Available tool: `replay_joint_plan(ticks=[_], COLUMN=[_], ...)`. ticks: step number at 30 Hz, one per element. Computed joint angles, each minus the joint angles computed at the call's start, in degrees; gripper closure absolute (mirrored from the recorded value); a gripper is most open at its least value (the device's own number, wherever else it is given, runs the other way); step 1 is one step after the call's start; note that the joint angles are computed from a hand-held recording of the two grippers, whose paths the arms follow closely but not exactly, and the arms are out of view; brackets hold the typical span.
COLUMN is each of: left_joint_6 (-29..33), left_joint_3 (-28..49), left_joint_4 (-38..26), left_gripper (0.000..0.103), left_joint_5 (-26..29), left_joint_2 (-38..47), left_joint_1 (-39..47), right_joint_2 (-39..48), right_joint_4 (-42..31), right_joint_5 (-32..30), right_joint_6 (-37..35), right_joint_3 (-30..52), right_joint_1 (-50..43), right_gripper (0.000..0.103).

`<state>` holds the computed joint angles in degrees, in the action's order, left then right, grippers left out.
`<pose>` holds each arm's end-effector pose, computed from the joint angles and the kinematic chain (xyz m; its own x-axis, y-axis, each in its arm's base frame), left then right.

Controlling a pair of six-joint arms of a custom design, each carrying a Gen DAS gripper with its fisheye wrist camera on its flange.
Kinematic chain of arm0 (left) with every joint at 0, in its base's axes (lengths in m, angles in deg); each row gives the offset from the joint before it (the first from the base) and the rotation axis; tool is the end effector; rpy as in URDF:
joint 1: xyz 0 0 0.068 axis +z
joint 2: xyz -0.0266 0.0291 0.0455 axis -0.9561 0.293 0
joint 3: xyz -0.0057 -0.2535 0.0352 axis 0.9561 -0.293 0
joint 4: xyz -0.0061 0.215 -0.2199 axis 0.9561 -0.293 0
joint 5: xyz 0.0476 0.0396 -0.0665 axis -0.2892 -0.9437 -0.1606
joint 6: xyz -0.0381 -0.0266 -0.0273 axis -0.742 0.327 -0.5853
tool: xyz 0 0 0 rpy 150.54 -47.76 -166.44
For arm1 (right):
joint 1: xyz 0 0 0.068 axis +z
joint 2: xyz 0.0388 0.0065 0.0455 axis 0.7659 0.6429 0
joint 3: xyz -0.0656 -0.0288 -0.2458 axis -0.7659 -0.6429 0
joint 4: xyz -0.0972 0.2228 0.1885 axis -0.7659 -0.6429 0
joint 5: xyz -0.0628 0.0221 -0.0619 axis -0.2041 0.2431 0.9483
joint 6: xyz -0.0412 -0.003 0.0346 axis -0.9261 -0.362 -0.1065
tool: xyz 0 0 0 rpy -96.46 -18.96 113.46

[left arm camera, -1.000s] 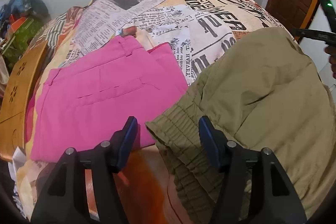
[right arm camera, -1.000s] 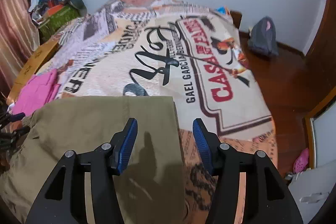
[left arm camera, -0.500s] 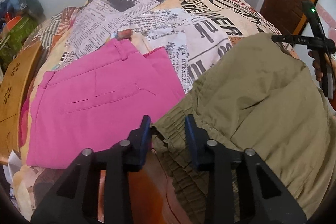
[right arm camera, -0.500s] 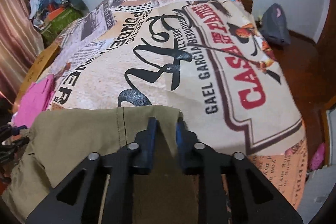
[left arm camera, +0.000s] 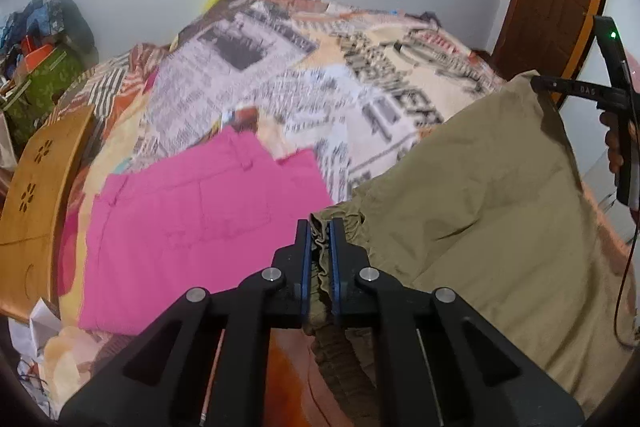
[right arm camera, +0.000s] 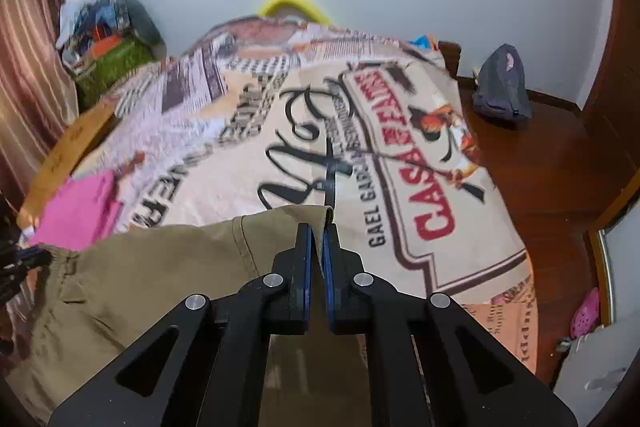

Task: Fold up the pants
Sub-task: 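Lift the pants with both tools and fold the legs over toward the waistband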

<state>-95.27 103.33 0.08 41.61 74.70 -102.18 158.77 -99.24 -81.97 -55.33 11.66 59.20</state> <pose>0.3009 -0.1598 0.1770 -0.7673 0.0845 -0.6357 0.1363 0.9901 -0.0329 0.3156 0.0585 0.2376 -0.7217 -0.1500 -0.6757 -0.3138 0.9411 0.1262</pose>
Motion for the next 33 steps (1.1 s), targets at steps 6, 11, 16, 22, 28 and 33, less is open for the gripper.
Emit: replay_joint_plan(ticks=[6, 11, 16, 22, 28, 33], left_joint_6=[2.1, 2.9, 2.9, 0.8, -3.4, -8.1], left_joint_3=[6.4, 7.9, 6.3, 4.3, 2.3, 0.8], left_joint_4=[-1.5, -2.4, -6.0, -12.0, -19.2, -24.7], left_gripper=[0.096, 0.096, 0.096, 0.096, 0.096, 0.097], left_joint_5=[-1.7, -2.1, -4.2, -8.0, -12.4, -16.2], left_joint_2=[0.5, -2.6, -8.7, -17.3, -25.6, -30.2], left_joint_1=[0.2, -0.1, -3.1, -8.3, -15.6, -22.4], right_joint_2=[-4.8, -9.6, -17.7, -29.2, -40.2, -47.8], right_joint_4=[-1.5, -4.3, -9.4, -16.5, -23.4, -29.5], right_joint_5=[2.6, 0.9, -0.4, -1.8, -2.4, -3.0], right_joint_6=[1.7, 2.5, 1.7, 2.2, 3.1, 4.1], right_joint_3=[2.1, 3.1, 1.4, -0.7, -3.3, -5.4], right_joint_1=[0.3, -0.5, -1.0, -1.5, -2.5, -3.4], right_gripper=[0.099, 0.100, 0.100, 0.100, 0.100, 0.100])
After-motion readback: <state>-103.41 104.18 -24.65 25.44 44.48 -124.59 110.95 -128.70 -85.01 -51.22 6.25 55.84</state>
